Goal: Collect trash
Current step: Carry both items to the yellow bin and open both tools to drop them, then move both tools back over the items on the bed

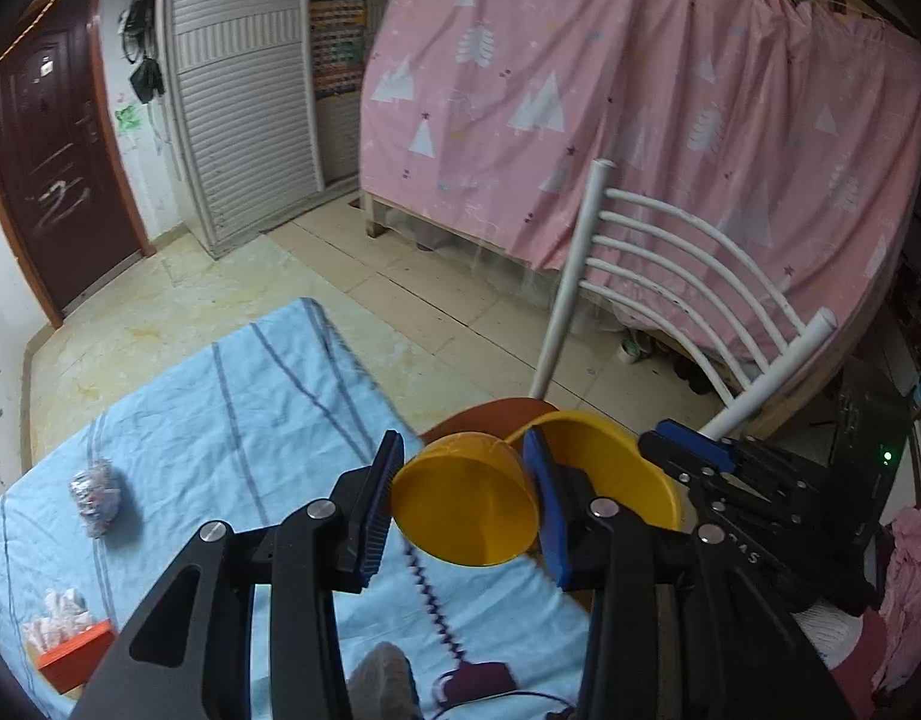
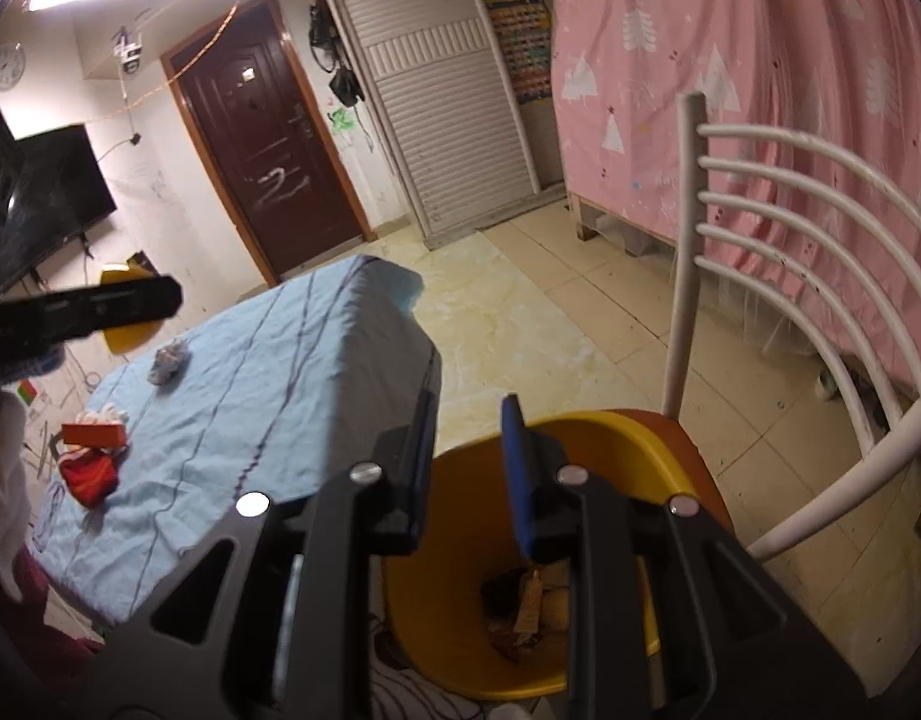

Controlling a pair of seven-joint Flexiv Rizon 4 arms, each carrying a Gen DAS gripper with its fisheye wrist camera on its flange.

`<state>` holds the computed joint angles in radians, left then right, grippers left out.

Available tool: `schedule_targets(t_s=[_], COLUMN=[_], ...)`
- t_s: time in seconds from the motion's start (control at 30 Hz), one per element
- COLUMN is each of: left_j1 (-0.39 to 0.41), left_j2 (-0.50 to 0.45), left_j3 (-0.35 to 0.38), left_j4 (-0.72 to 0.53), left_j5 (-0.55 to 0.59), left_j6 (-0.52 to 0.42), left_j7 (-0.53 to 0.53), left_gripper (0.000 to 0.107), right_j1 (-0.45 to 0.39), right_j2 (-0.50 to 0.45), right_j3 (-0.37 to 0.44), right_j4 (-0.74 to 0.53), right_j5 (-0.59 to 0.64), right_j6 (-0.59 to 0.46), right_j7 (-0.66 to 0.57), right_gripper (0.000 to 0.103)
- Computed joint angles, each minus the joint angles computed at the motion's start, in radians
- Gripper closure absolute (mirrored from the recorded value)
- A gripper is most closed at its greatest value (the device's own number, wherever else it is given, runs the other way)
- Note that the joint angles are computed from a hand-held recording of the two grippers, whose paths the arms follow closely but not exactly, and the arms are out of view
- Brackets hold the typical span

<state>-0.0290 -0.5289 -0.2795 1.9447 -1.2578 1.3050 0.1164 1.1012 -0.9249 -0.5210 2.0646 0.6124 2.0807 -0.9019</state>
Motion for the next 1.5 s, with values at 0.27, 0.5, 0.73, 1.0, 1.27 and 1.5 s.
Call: schedule_targets(t_s=[0.27, 0.5, 0.73, 1.0, 1.27, 1.5], left_j1=[-0.026, -0.008, 0.038, 0.026, 0.043, 0.095], left_j2=[-0.018, -0.017, 0.017, 0.04, 0.048, 0.038], left_j3=[-0.008, -0.039, -0.059, 0.02, 0.103, 0.148], left_j4=[0.014, 0.036, 0.059, 0.055, 0.024, -0.01], left_j5=[0.128, 0.16, 0.073, -0.082, -0.204, -0.215], left_j6=[-0.03, -0.005, -0.01, -0.04, -0.079, -0.125], left_j7=[-0.095, -0.114, -0.055, 0.037, 0.086, 0.036], left_gripper=[0.048, 0.046, 0.045, 0.041, 0.036, 0.034], right_j1=[-0.033, -0.046, -0.019, 0.001, 0.01, -0.008], right_j2=[-0.002, 0.01, 0.021, 0.018, -0.001, -0.013], right_j3=[0.044, 0.069, 0.049, 0.025, 0.009, 0.031], right_j4=[0.018, 0.009, -0.015, -0.082, -0.179, -0.261], right_j5=[0.053, 0.082, 0.081, 0.0, -0.135, -0.26], right_j6=[0.054, 0.061, 0.036, -0.017, -0.097, -0.134], right_j7=[-0.001, -0.042, -0.079, -0.089, -0.066, -0.027], right_gripper=[0.082, 0.082, 0.055, 0.031, 0.023, 0.021])
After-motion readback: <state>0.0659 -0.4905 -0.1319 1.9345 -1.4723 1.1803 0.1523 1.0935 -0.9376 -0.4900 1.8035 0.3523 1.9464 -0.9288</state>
